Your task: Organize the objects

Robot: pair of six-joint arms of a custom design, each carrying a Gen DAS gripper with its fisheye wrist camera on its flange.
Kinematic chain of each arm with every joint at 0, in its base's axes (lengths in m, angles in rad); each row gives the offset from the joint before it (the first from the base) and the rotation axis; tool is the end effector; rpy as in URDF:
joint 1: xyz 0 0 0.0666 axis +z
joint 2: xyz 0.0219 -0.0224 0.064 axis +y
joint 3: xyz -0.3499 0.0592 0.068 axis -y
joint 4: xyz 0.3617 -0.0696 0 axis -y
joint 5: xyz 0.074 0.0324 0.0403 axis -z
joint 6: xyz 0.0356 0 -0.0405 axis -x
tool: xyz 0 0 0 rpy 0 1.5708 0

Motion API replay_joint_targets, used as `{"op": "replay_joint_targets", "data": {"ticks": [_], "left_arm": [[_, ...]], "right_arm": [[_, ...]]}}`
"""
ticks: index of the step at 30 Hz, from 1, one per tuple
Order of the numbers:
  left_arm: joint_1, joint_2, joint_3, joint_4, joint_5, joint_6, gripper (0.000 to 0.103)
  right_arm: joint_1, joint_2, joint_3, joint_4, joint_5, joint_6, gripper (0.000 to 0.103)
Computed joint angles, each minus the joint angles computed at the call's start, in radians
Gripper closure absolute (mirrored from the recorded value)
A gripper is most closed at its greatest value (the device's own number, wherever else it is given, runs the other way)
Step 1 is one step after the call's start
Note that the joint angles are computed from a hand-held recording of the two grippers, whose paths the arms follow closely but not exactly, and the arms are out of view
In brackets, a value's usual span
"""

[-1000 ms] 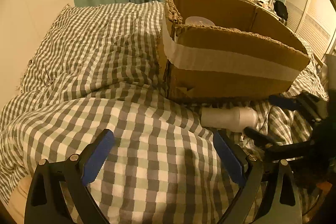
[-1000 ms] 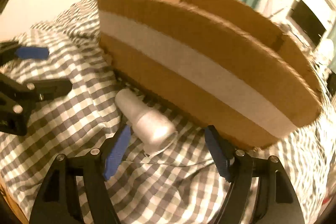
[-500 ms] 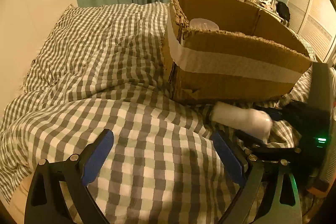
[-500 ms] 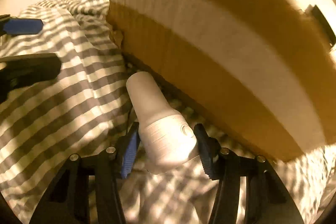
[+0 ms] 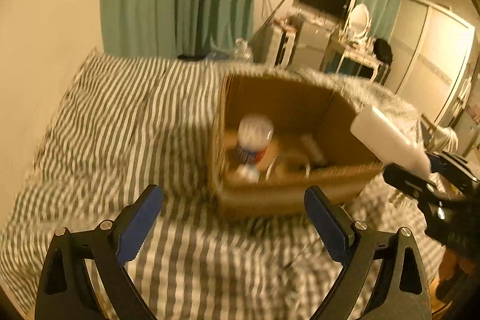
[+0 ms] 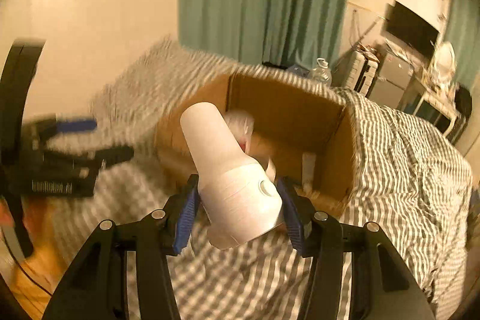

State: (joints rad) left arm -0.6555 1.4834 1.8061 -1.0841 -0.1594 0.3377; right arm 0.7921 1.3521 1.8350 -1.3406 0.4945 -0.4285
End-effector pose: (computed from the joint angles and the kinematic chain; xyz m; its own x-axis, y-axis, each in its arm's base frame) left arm 0.3845 -0.2890 0.5244 -0.6853 0.1143 -0.7193 0.3007 0.9439 -0.1365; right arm 0.2943 0.2736 0.5751 -0.6529 -0.1410 -0.7442 -0.1508 0.9870 -0.0547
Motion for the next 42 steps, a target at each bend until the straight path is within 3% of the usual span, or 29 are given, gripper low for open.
{"op": "replay_joint_targets", "data": {"ticks": [3, 6, 11, 14, 17, 19, 20, 23, 26, 35, 39, 42], "left_arm": [[0.008, 0.08, 0.138, -0.016, -0.02, -0.042, 0.005], [0.018, 0.169, 0.255, -0.034, -0.026, -0.058, 0.005], [0.03, 0.268, 0.325, 0.005, -0.014, -0.095, 0.005], [0.032, 0.303, 0.329, 0.026, 0.012, -0.102, 0.005], [0.034, 0.326, 0.327, 0.033, 0.035, -0.107, 0.005], [0.036, 0.338, 0.334, 0.019, 0.033, -0.101, 0.005], [0.038, 0.337, 0.333, 0.01, 0.033, -0.092, 0.005], [0.036, 0.313, 0.316, -0.004, 0.028, -0.075, 0.005], [0.022, 0.261, 0.295, -0.018, -0.011, -0.073, 0.005], [-0.037, 0.111, 0.289, -0.047, -0.087, -0.091, 0.0], [-0.05, 0.074, 0.27, -0.046, -0.072, -0.093, 0.0], [-0.067, 0.055, 0.234, -0.025, -0.082, -0.086, 0.0]], "right_arm": [[-0.085, 0.035, 0.101, -0.005, -0.095, -0.027, 0.051], [-0.179, 0.192, 0.272, -0.036, -0.191, -0.053, 0.051], [-0.29, 0.305, 0.285, -0.088, -0.326, -0.085, 0.051], [-0.311, 0.348, 0.262, -0.098, -0.346, -0.063, 0.051], [-0.309, 0.345, 0.204, -0.056, -0.323, -0.034, 0.051], [-0.304, 0.334, 0.177, -0.031, -0.305, -0.031, 0.034], [-0.3, 0.326, 0.17, -0.025, -0.289, -0.035, 0.031], [-0.294, 0.286, 0.127, 0.005, -0.251, -0.039, 0.031], [-0.284, 0.253, 0.144, -0.028, -0.22, -0.044, 0.031], [-0.133, 0.159, 0.285, -0.191, 0.033, -0.075, 0.022], [-0.072, 0.129, 0.31, -0.208, 0.126, -0.101, 0.011], [-0.033, 0.085, 0.252, -0.183, 0.195, -0.112, 0.008]]}}
